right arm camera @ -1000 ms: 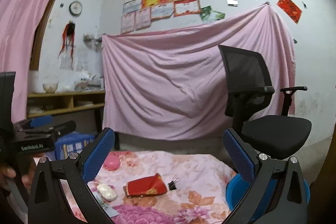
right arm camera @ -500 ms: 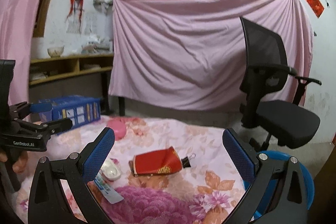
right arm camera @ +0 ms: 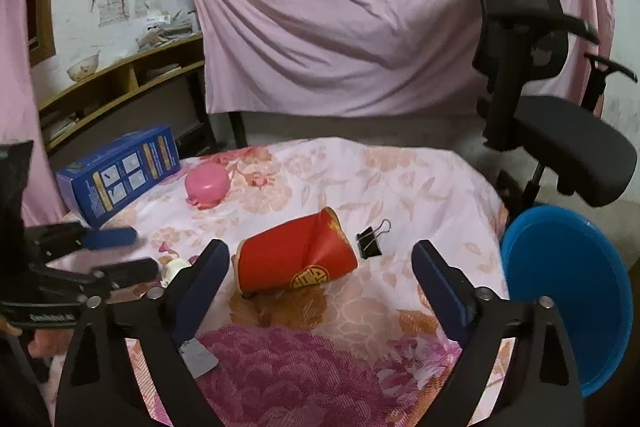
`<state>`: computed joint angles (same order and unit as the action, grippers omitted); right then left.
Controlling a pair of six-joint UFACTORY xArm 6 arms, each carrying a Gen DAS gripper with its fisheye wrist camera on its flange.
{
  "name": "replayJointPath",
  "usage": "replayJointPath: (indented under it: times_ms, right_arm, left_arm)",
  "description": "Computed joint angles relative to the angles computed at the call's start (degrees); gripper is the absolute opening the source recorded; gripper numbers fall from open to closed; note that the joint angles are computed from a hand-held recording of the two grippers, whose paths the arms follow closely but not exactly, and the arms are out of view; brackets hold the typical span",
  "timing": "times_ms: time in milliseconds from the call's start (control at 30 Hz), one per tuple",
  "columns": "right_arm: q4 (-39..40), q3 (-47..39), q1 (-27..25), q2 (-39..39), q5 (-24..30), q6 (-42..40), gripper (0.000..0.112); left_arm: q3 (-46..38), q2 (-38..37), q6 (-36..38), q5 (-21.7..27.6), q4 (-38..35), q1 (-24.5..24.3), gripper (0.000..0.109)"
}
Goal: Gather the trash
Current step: 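Grasp the white earbud case with the left tool while the right tool grasps the red paper cup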
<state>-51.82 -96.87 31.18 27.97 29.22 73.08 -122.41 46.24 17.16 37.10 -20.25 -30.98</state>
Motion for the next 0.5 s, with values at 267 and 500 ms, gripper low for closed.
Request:
replayJointPath:
  times_ms: [267, 500]
  right_arm:
    - [4.1, -0.6, -0.2, 0.6, 0.0, -4.3, 0.091]
    - [11.8, -1.6, -0.7, 2.0, -1.1, -10.3, 0.091]
  left_arm:
    - [-15.6, 8.4, -2.7, 13.2, -3.8, 1.1, 0.012]
    - [-10.7, 5.6, -2.7, 9.4, -3.4, 0.9, 0.007]
